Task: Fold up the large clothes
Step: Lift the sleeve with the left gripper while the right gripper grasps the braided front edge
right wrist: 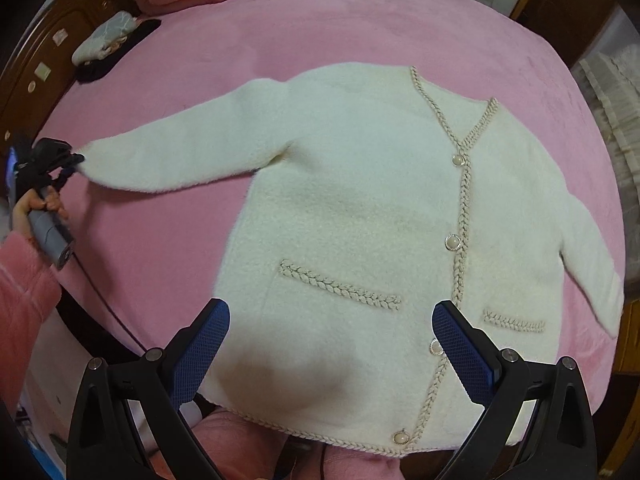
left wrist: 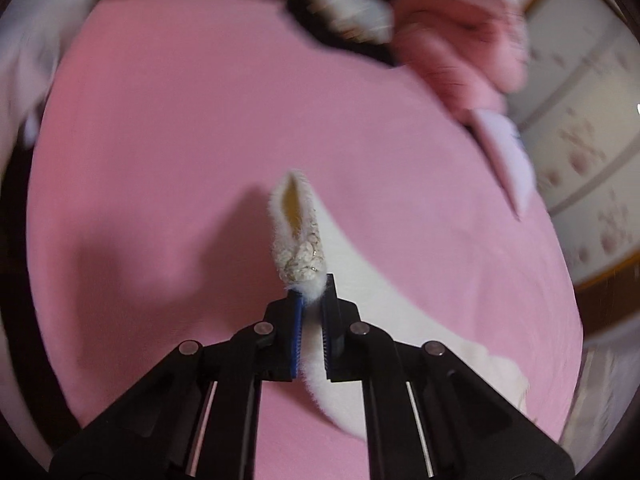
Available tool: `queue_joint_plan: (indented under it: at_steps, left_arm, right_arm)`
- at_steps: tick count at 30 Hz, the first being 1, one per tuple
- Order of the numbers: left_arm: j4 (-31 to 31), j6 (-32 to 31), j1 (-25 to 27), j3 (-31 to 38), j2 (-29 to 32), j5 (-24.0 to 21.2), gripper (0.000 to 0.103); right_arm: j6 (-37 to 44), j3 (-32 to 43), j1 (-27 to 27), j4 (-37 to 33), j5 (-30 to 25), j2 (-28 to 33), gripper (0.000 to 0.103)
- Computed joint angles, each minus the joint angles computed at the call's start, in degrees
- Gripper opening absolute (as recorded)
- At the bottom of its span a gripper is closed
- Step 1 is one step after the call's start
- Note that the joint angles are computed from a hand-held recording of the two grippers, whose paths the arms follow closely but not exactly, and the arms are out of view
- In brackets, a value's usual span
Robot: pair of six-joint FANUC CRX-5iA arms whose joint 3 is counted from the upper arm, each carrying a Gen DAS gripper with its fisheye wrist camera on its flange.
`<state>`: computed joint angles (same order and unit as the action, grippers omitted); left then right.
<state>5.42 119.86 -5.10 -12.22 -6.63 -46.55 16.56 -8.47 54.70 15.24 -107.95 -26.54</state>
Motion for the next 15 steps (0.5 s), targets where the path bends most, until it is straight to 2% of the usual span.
queue_joint_plan:
  at_steps: [3, 6, 7, 8, 11, 15]
  left_arm:
    - [1.08, -3.96, -3.55, 1.85, -2.22, 0.39, 0.005]
    - [1.61, -4.15, -9.07, 6.06, -2.32, 0.59, 0.005]
    - [0.88, -4.17, -11.05, 7.38, -2.60, 1.00, 0.005]
    - [-2.46, -1.20, -15.02, 10.50, -1.68, 0.22, 0.005]
    - [-12.24, 3.80, -26.11, 25.97, 6.16, -2.80, 0.005]
    - [-13.65, 1.69, -34.55, 39.66, 15.67, -4.72, 0.005]
  right_arm:
    - [-1.20, -1.16, -1.28, 0.65, 0.13, -3.02, 0.103]
    - [-1.69, -1.97, -1.67, 2.62, 0.03, -5.86, 0.103]
    - [-1.31, -2.31, -2.17, 3.68, 0.09, -7.21, 0.103]
    - [-0.81, -2.47, -2.74, 4.36, 0.24, -8.15, 0.103]
    - [1.69, -2.89, -6.42, 6.24, 0.16, -12.19, 0.103]
    - [8.16, -2.41, -15.24, 7.57, 1.14, -15.96, 0.103]
